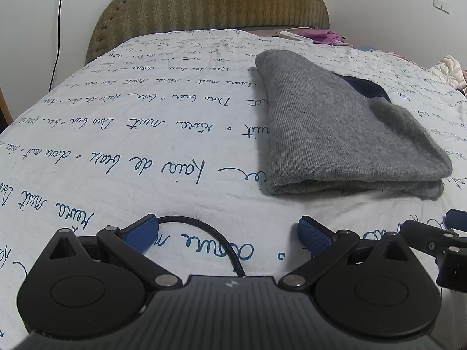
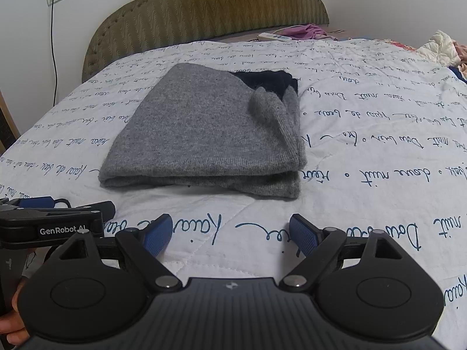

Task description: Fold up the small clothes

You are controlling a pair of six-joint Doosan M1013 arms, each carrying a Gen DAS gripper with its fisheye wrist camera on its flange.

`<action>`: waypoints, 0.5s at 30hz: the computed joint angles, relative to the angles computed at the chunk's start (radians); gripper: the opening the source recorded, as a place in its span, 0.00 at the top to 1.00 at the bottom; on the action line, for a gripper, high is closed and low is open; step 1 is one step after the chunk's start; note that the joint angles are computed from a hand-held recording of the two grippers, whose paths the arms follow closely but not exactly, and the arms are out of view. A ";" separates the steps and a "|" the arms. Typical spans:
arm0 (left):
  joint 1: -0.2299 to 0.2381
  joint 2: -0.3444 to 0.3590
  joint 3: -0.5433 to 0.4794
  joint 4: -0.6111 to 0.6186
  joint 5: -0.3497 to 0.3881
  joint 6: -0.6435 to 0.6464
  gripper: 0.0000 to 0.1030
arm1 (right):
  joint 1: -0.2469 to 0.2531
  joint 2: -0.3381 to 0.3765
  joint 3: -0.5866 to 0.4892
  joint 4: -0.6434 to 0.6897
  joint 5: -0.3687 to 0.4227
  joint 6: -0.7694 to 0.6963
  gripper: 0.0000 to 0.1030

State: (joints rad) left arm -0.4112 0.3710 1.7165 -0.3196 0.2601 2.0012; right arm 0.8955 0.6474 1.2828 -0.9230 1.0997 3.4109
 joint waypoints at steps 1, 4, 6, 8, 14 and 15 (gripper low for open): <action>0.000 0.000 0.000 0.000 -0.001 0.001 0.00 | 0.000 0.000 0.001 0.000 0.000 0.001 0.15; -0.001 -0.001 0.005 -0.001 -0.008 0.007 0.00 | 0.001 0.000 0.002 0.001 0.003 0.002 0.15; -0.001 -0.001 0.005 -0.005 -0.009 0.014 0.00 | 0.000 0.000 0.003 0.004 0.004 0.004 0.15; 0.000 -0.001 0.005 -0.019 -0.007 0.027 0.00 | 0.001 0.000 0.004 0.003 0.003 0.004 0.15; 0.003 -0.002 0.009 -0.064 -0.009 0.077 0.00 | 0.001 -0.002 0.007 0.002 0.002 0.011 0.15; 0.003 -0.003 0.010 -0.069 -0.011 0.083 0.00 | 0.001 -0.001 0.007 0.002 0.003 0.011 0.15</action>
State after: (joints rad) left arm -0.4081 0.3684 1.7261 -0.3889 0.2488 2.0842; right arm 0.8968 0.6460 1.2893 -0.9205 1.1023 3.4216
